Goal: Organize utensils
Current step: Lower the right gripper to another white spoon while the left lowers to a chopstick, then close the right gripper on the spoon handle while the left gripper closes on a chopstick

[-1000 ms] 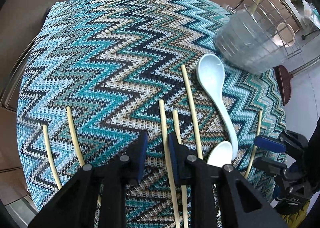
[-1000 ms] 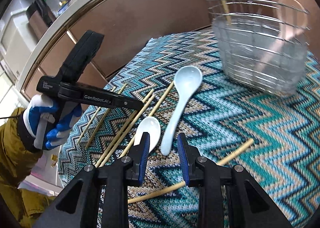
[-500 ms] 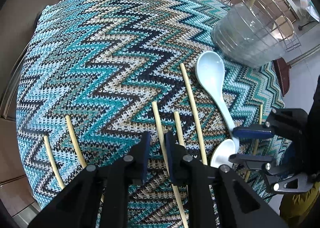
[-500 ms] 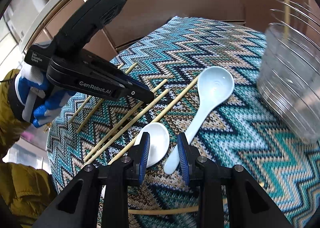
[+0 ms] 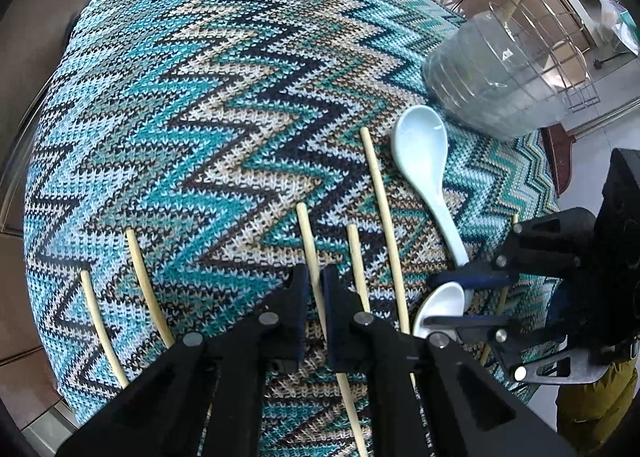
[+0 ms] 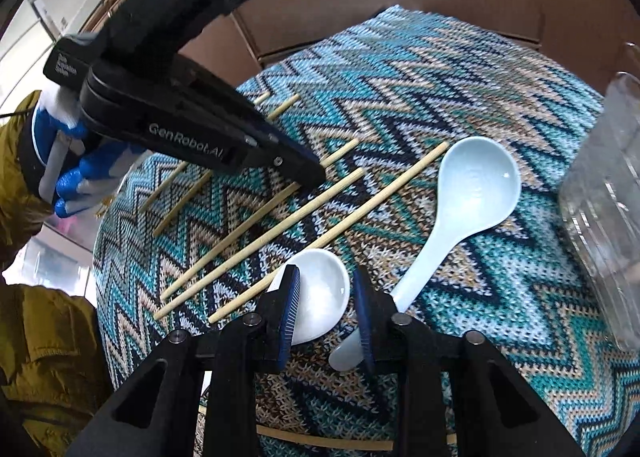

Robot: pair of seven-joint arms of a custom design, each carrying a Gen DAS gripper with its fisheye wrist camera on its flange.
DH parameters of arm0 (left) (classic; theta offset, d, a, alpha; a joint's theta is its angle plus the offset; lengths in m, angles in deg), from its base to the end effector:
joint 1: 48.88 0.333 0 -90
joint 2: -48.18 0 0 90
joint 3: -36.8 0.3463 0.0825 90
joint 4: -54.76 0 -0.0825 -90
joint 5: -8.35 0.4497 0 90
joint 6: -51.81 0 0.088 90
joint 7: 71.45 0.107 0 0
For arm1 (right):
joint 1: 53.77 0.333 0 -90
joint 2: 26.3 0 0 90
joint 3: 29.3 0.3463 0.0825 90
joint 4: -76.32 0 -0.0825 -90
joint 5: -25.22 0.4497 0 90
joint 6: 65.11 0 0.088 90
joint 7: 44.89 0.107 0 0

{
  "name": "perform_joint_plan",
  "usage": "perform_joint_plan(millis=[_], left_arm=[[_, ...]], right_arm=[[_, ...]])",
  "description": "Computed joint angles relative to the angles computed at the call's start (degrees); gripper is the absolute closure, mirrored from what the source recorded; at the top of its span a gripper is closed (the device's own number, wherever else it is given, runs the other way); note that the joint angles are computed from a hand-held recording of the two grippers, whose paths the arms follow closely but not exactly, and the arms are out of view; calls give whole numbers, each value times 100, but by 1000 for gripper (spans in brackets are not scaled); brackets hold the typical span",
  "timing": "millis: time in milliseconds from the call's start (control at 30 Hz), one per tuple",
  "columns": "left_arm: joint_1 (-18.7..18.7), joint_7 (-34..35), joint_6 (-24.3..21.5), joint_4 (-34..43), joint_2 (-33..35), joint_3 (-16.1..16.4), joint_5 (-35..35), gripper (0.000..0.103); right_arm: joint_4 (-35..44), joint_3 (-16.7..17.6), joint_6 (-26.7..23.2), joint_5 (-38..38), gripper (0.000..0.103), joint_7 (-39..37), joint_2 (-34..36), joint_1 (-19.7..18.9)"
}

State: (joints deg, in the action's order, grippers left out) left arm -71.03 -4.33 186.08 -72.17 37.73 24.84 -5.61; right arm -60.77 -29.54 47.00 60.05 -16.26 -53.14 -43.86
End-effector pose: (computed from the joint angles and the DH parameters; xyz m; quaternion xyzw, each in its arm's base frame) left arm 0.4719 -0.3286 0.4848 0.6770 -0.7154 0.1695 0.0335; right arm 0.4503 0.1149 0.5081 -0.9230 0.2636 0.0774 0.2695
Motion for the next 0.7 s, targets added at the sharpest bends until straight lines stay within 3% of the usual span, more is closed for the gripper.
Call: perform_joint_plan(millis=[100,233,567,700], left_arm=[[-25,-161,127,-75,-42,-62,69,98],[-125,-390,342,-312,-296,-110,241,99],[-430,-1071,745,-717,-1024,-115,924,99],[-578,-1275,833,-893,-1333,-20,1025,99]], right_arm=[[-19,-13,52,64,92,-13,-1,7],[-124,-32,227,111,98,-28,-190,-32],[-512,-14,537,117,102,169,-1104,-64],[-500,-2,563,62,99,410,-1113,-83]])
